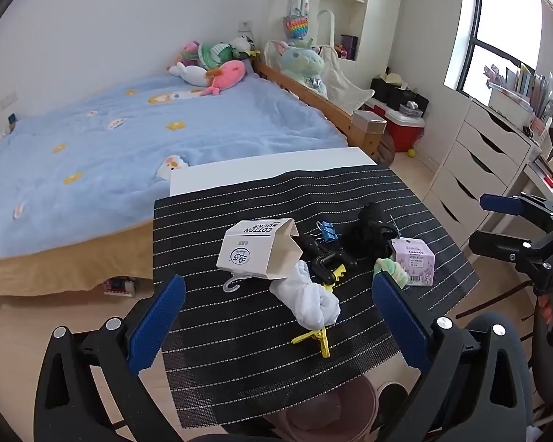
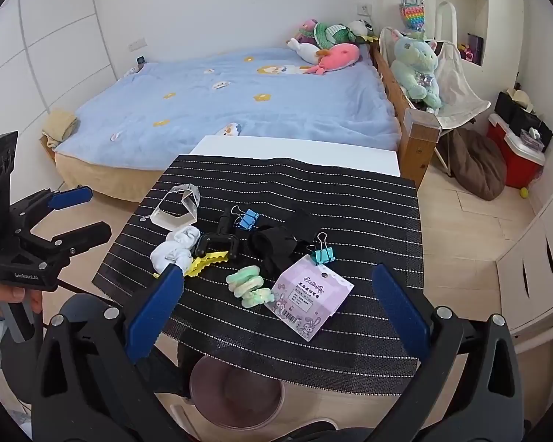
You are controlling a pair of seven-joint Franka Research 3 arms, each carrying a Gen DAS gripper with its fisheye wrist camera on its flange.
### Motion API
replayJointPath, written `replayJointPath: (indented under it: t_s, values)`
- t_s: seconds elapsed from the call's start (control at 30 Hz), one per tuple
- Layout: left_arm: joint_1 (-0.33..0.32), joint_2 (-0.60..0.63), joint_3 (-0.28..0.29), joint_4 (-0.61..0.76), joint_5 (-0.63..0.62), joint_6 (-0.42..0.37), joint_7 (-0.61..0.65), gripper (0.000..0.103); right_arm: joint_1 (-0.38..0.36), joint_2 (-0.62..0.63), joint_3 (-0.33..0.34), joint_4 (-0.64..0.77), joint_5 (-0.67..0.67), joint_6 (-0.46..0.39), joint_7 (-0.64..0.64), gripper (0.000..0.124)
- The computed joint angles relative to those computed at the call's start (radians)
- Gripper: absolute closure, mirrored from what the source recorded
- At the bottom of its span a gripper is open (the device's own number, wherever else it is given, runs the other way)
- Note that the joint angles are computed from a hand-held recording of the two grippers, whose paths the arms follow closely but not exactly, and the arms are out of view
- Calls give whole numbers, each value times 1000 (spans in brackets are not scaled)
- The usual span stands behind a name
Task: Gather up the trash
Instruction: 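Move the left gripper toward the white 'COTTON SOCKS' paper box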
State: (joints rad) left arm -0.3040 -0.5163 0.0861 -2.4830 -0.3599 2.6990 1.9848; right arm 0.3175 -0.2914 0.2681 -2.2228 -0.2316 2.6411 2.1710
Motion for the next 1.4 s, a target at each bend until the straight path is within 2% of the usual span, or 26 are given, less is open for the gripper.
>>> replayJointPath:
  t_s: [0.47, 1.4]
  values:
    - [-13, -4, 6, -3, -14, -2, 17, 6, 2, -2, -1, -7, 2, 4, 2, 24]
    - [3, -3, -5, 0, -20, -29, 11, 6, 6, -3, -3, -19, 25, 5, -9, 24]
